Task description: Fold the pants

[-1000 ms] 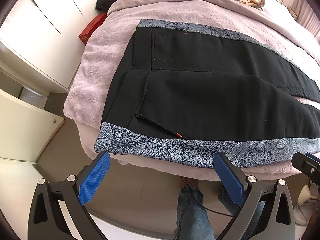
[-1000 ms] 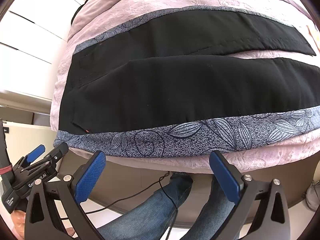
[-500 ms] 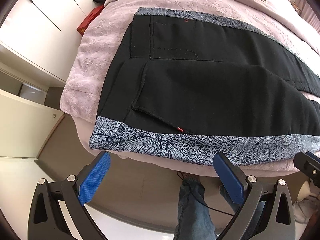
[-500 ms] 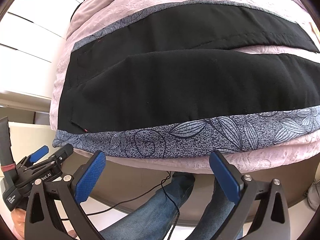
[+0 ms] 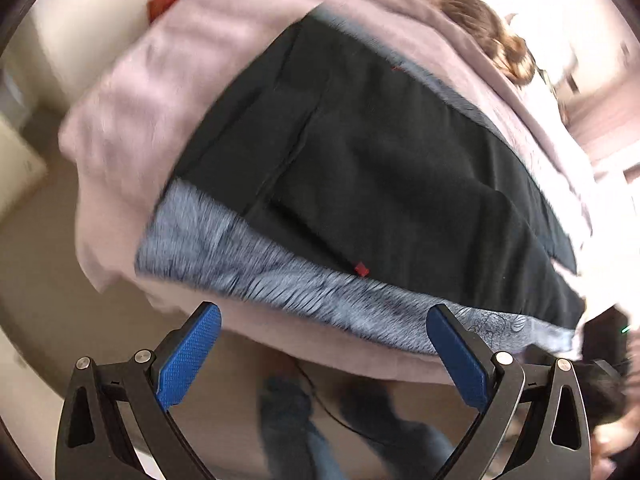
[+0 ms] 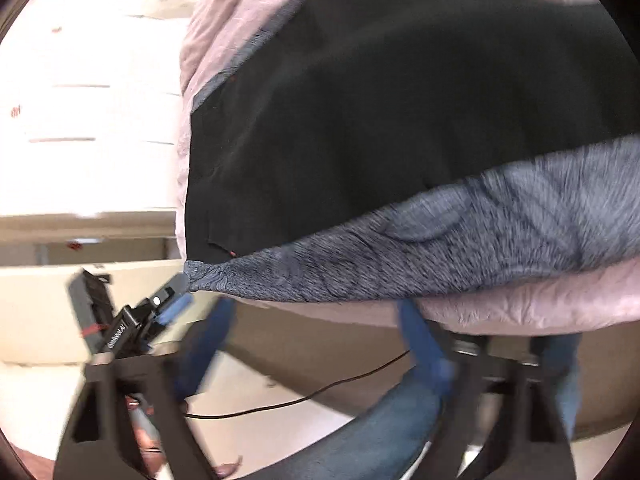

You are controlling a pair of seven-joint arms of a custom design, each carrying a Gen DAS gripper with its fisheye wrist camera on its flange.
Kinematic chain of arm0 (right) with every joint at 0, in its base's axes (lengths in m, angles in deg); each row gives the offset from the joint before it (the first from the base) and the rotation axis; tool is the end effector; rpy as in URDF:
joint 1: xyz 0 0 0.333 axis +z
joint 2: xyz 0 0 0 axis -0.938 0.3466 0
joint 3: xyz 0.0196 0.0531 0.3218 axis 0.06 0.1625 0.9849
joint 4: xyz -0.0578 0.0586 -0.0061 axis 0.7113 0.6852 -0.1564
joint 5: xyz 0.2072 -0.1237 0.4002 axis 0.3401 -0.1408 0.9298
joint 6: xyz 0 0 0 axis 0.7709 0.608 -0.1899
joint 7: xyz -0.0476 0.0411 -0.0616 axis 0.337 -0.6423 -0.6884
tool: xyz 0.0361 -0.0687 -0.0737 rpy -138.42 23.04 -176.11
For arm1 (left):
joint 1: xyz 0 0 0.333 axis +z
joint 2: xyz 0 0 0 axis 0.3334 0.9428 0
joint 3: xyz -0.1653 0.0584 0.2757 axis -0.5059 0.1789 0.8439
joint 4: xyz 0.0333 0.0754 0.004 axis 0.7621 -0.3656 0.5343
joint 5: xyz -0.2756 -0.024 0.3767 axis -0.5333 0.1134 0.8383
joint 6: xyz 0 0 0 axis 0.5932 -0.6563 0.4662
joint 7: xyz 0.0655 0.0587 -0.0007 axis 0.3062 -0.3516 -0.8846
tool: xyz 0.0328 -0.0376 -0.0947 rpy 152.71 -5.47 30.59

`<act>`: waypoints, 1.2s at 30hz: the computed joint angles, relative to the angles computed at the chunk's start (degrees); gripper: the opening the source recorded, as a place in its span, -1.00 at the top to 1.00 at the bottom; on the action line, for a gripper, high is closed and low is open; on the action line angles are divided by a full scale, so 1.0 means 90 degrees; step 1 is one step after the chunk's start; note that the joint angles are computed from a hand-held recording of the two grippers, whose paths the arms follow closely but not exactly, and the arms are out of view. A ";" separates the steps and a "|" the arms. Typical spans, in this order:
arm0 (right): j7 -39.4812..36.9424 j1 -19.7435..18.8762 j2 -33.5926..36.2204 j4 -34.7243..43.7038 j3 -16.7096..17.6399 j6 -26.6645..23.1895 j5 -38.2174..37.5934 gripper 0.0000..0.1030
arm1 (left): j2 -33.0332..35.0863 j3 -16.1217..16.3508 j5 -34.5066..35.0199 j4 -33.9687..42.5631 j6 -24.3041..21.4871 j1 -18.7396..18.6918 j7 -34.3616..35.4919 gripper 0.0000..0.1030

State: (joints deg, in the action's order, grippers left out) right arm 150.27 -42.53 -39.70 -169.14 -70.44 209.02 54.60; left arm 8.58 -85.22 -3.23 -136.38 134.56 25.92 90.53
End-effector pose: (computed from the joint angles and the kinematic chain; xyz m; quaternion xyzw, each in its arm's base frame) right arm 0.4586 0.1695 0.4804 -0.4532 0.7942 0.2118 0.3450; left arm 0.5072 0.0302 0.5068 0.7028 -0.6847 0.1842 0.0572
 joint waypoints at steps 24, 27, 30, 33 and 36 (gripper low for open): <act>-0.1262 -0.0273 -0.0645 -0.0401 -0.0162 0.0575 0.1922 0.85 | 0.0648 0.0095 -0.0763 0.0782 0.0180 0.0062 0.0068 0.68; -0.1309 -0.0295 -0.0692 -0.0128 -0.0458 0.0225 0.1533 0.85 | 0.0925 0.0020 -0.0728 0.1340 0.0105 -0.0010 -0.0085 0.68; -0.1602 -0.0425 -0.0285 0.0507 -0.0840 -0.0549 0.1151 0.85 | 0.1300 -0.0032 -0.0825 0.1891 0.0200 -0.0073 -0.0284 0.68; -0.1946 -0.0627 0.0547 0.1480 -0.1170 -0.1473 0.1083 0.83 | 0.1939 -0.0136 -0.0958 0.2605 0.0468 -0.0166 -0.0326 0.67; -0.2366 -0.0834 0.1741 0.2572 -0.1488 -0.2332 0.1235 0.79 | 0.2744 -0.0346 -0.0718 0.3334 0.1060 -0.0284 -0.0330 0.39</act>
State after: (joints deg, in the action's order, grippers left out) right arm 128.98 -50.04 -24.03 -145.99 -83.84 188.03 65.71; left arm 33.27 -88.34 -9.69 -106.38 144.10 23.37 87.56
